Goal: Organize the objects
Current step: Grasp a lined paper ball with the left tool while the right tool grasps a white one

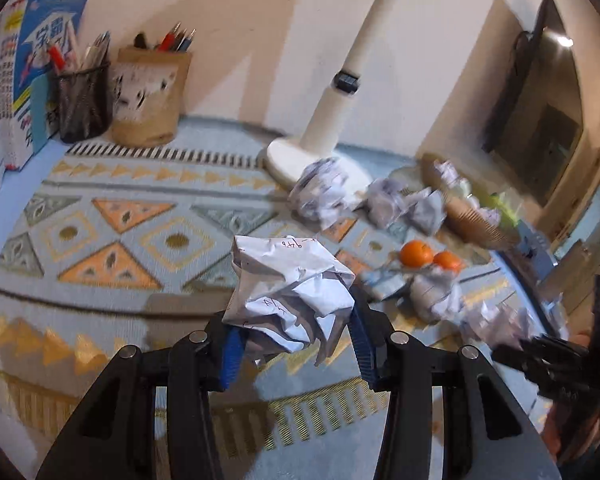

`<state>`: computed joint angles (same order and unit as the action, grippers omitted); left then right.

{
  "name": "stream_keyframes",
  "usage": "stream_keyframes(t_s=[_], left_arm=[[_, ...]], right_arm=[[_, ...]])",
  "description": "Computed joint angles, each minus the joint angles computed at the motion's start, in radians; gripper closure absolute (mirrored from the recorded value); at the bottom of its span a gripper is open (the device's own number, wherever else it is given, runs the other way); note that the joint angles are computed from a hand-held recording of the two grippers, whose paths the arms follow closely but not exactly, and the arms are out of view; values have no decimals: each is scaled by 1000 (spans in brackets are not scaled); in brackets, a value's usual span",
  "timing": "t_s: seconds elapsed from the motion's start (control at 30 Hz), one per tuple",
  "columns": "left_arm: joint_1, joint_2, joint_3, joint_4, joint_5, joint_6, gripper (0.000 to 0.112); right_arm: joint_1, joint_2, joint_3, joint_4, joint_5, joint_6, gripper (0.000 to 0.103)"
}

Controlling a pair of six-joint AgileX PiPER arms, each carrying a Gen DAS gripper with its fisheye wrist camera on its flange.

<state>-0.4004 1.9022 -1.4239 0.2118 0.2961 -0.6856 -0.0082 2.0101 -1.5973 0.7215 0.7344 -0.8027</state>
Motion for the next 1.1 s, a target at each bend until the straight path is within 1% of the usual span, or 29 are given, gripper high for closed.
stream_keyframes(t_s=[0.03,0.07,0.1,0.13,0.17,0.2,0.23,0.27,0.37,0.4,0.53,0.6,0.67,0.73,0.83,0.87,0.9,0.93,0.97,1.0,1.07,1.1], left_arm=[[0,-5,5,12,-16,-9,69],[1,-10,16,16,-36,-9,69],[1,-11,18,11,-38,0,69],[-6,3,-2,29,-18,-12,69],[-10,6,-9,47,-4,-25,69],[-15,8,-16,78,4,-50,68],[-18,-1,3,100,-7,-69,68],[-18,-4,5,101,-11,-69,68],[-17,-12,18,100,-18,-71,68],[-15,-12,20,93,-20,-68,68],[-9,-12,19,54,-16,-38,68],[-9,-12,18,58,-16,-41,68],[-10,-11,17,61,-15,-44,68],[-8,-9,13,48,-10,-31,68],[-6,-7,11,37,-7,-21,68],[-5,-6,10,34,-7,-18,68],[-3,-5,9,24,-7,-6,68],[-2,-4,7,18,-5,0,68],[-2,-3,6,16,-4,2,68],[-2,-2,5,17,-2,1,68],[-3,-2,5,27,-2,-8,68],[-3,-2,5,27,-2,-8,68]], right_arm=[[13,-7,23,-29,-8,3,66],[24,-15,42,-59,-23,16,61],[34,-26,65,-88,-42,28,50],[41,-39,91,-113,-58,35,40],[44,-52,116,-119,-77,32,24],[38,-64,141,-104,-92,11,18],[35,-74,161,-86,-102,-5,18],[29,-75,169,-66,-92,-19,18],[10,-48,139,-30,-33,0,18],[7,-45,136,-19,-26,-3,18],[27,-47,144,-10,-20,-1,18],[49,-57,162,-25,-46,2,18],[81,-65,175,-78,-91,46,18],[110,-81,204,-125,-155,83,18],[143,-90,227,-239,-240,207,18],[142,-89,229,-236,-247,215,22],[138,-87,229,-219,-248,199,35],[130,-86,229,-190,-242,170,39],[123,-86,229,-174,-240,157,41],[117,-89,236,-156,-247,147,47],[107,-104,259,-83,-258,70,56],[108,-115,275,-55,-273,37,56]])
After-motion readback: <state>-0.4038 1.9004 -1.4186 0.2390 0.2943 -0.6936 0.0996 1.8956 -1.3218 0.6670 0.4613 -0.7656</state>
